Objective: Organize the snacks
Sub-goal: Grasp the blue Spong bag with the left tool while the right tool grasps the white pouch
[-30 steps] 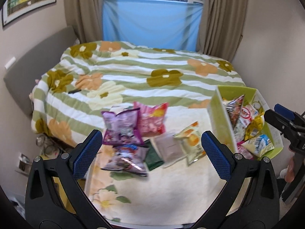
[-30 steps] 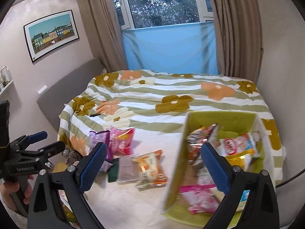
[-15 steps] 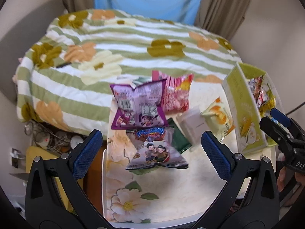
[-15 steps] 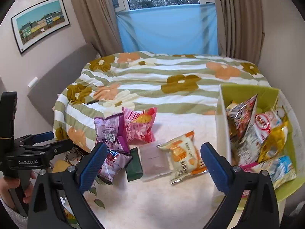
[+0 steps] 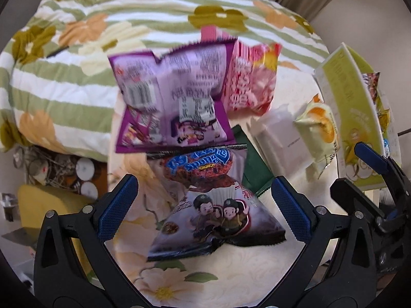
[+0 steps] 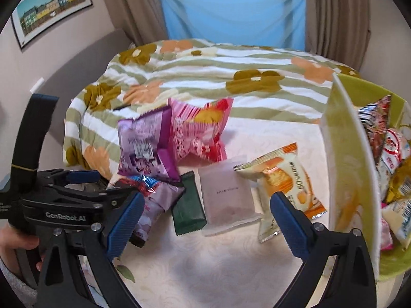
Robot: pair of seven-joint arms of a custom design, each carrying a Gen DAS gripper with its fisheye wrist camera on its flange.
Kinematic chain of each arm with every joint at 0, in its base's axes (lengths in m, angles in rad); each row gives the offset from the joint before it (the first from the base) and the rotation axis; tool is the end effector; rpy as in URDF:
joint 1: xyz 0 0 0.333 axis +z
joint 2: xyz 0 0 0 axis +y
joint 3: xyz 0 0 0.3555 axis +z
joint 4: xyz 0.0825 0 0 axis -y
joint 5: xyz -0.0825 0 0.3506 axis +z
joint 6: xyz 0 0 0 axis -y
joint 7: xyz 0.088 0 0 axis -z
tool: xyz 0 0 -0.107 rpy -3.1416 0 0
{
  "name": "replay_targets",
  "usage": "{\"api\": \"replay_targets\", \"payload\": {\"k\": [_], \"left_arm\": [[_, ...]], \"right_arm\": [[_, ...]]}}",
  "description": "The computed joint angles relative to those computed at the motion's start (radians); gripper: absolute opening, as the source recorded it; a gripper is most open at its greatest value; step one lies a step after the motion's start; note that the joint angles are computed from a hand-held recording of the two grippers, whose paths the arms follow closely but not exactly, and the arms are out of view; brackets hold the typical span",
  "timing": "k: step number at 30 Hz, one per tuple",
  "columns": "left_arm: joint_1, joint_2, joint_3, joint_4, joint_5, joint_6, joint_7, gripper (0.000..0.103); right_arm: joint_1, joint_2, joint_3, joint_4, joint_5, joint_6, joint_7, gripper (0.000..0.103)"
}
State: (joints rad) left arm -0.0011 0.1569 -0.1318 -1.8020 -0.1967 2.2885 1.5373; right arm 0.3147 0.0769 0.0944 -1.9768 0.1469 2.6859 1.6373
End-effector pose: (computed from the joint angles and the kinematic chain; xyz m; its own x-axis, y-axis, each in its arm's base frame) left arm 0.6053 -0.0801 0.5434 -0.0229 -0.9771 0.2114 -0.9518 -0.0433 -0.3036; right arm 0.5461 0.2297 0.5569 0.2773 -0.9447 -0.1752 -0.8101 -0.1319 -0.5713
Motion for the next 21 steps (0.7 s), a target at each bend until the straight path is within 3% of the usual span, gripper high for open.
{"api": "replay_targets", "payload": {"k": [10,12,21], "left_arm": [[-0.012,0.048,-0.002,0.000,0.029,-0.037,-0.091,0.092],[-0.013,0.048,-0.003,-0.006,0.033,-0.039,-0.096,0.083],[-0.017,0.040,-0.005,-0.041,0.038,-0.041,-0.119,0.072]], "right_arm": [[-0.021,0.052,0.017,0.003,0.094,-0.006,-0.239,0.094],[-0.027,0.067,0.021,0.019,0.120,-0.027,-0.274,0.090],[-0.029,0.137,0.019,0.089,0.121,-0.091,-0.319,0.086]]}}
